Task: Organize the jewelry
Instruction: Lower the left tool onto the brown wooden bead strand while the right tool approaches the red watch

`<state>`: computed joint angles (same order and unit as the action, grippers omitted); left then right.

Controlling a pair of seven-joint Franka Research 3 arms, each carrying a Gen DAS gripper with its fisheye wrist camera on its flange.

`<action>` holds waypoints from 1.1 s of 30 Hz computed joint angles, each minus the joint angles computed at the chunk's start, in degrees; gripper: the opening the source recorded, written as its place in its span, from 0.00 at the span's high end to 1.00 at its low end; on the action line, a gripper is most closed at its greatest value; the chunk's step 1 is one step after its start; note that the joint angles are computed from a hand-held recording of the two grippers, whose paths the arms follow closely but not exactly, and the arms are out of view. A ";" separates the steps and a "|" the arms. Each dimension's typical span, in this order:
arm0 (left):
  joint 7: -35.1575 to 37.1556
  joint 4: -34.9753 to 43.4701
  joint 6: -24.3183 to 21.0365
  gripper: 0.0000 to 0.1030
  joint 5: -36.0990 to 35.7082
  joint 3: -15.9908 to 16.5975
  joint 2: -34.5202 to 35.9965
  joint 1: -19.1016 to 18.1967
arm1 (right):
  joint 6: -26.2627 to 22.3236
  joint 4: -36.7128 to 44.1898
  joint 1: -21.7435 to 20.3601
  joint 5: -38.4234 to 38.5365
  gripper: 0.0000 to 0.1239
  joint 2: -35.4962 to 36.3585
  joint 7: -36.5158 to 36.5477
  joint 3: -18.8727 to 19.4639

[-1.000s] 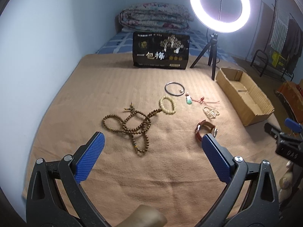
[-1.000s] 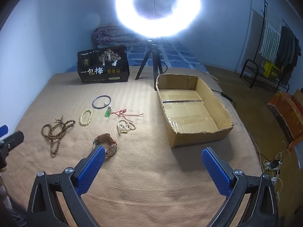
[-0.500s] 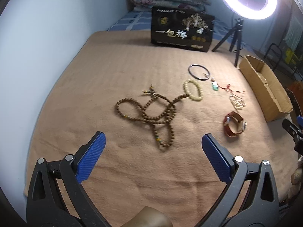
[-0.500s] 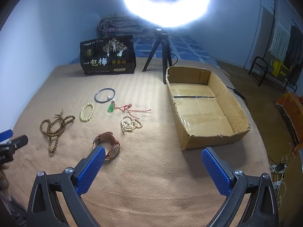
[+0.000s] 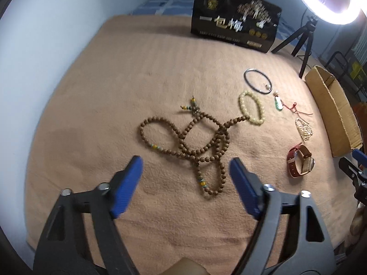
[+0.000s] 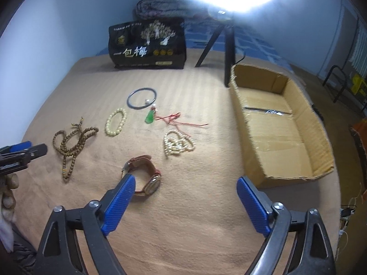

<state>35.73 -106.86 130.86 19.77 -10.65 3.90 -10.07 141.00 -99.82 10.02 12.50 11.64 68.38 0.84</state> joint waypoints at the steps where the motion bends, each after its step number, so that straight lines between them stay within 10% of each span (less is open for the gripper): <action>1: 0.35 0.18 0.25 0.24 -0.51 0.09 0.43 0.15 | -0.83 0.64 -0.05 0.43 0.29 0.48 -0.08 0.13; 15: 8.17 4.24 4.37 0.24 -16.14 0.66 7.60 3.85 | -7.90 6.96 0.36 2.86 0.33 5.40 0.75 0.73; 27: 8.28 9.05 0.94 0.25 -10.31 0.96 12.09 2.07 | -9.21 9.82 1.06 1.44 0.33 8.11 2.49 0.54; 33: 7.52 12.11 -1.86 0.48 -5.10 1.30 14.07 0.04 | -9.31 10.05 1.25 1.08 0.33 8.48 2.55 0.69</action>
<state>43.25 -94.76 129.00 14.67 -9.35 17.97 -10.03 131.69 -89.78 11.27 13.58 20.12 70.92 1.53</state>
